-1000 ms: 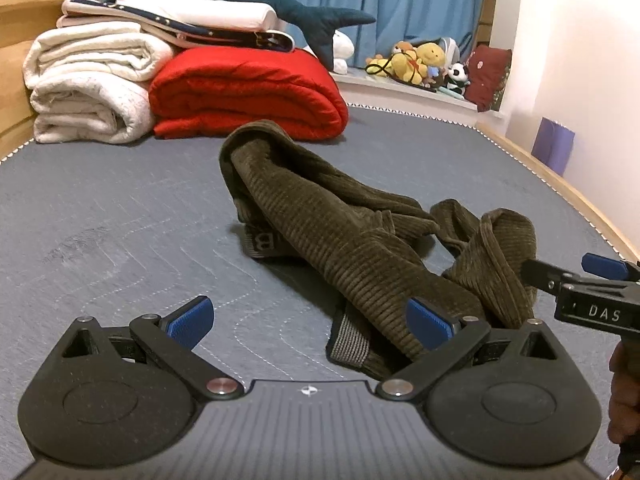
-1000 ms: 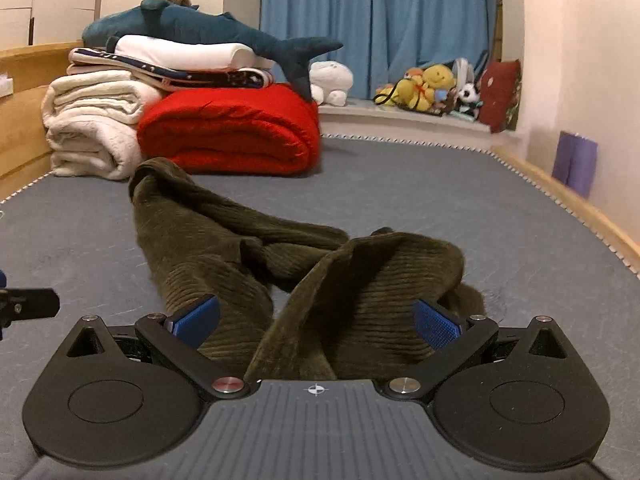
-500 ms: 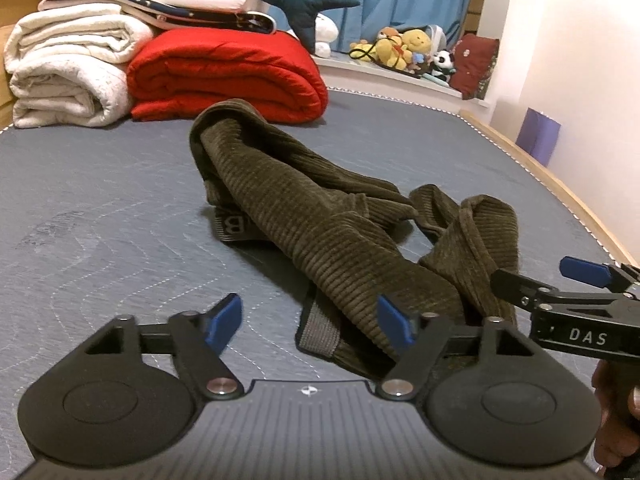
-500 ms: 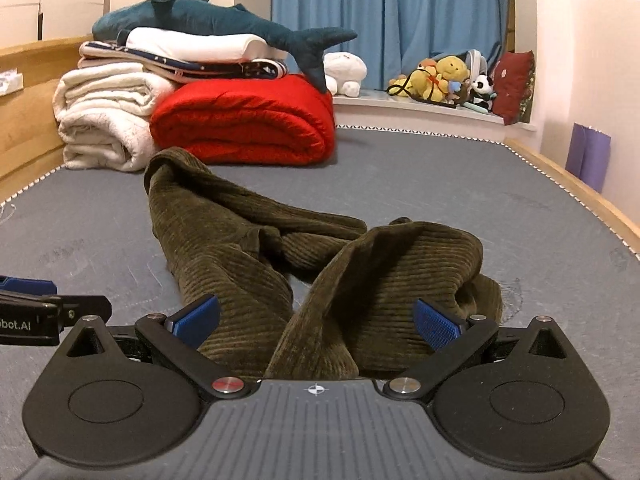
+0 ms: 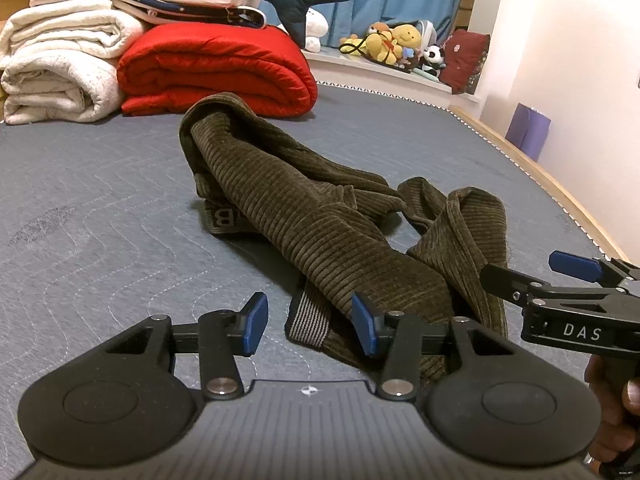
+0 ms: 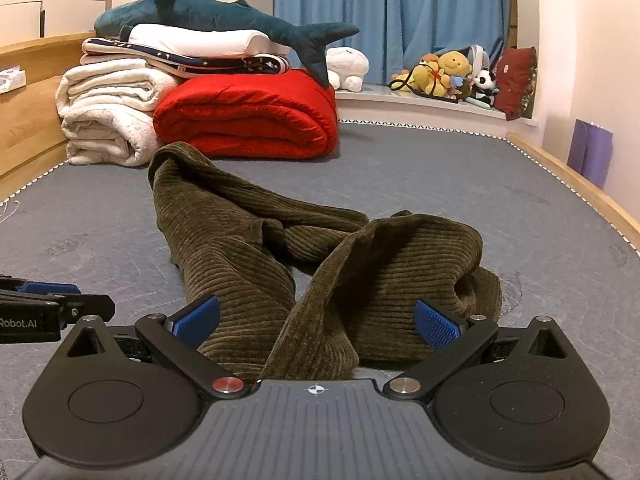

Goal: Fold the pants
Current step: 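Move both open grippers toward the crumpled olive corduroy pants, then grasp the grey waistband with the left gripper while the right gripper grasps a pant leg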

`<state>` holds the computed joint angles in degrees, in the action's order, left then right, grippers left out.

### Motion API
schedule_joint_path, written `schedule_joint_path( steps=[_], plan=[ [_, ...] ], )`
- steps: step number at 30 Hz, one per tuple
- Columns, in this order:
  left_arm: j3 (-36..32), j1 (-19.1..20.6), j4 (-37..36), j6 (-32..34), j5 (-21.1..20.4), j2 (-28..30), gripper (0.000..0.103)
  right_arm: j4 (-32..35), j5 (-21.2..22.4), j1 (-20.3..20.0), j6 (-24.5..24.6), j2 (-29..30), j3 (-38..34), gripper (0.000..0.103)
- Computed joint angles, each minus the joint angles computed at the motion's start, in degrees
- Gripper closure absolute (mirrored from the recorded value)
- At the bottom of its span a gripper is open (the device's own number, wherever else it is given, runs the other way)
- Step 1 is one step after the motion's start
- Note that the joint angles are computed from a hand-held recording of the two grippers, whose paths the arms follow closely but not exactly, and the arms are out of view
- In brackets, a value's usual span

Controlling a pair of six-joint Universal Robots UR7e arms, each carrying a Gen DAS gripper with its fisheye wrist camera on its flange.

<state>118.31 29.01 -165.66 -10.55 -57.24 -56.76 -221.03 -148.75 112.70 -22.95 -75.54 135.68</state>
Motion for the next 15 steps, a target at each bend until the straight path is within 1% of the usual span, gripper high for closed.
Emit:
schedule_joint_path(
  steps=[8,15],
  plan=[
    [-0.04,0.13,0.07,-0.36,-0.45,-0.07,0.051,-1.02,0.22,0.0,-1.33,1.04,-0.61,0.001],
    [-0.03,0.08,0.09,-0.41,-0.43,-0.1,0.051,-0.79,-0.21,0.19,-1.09,1.24,-0.94,0.001]
  ],
)
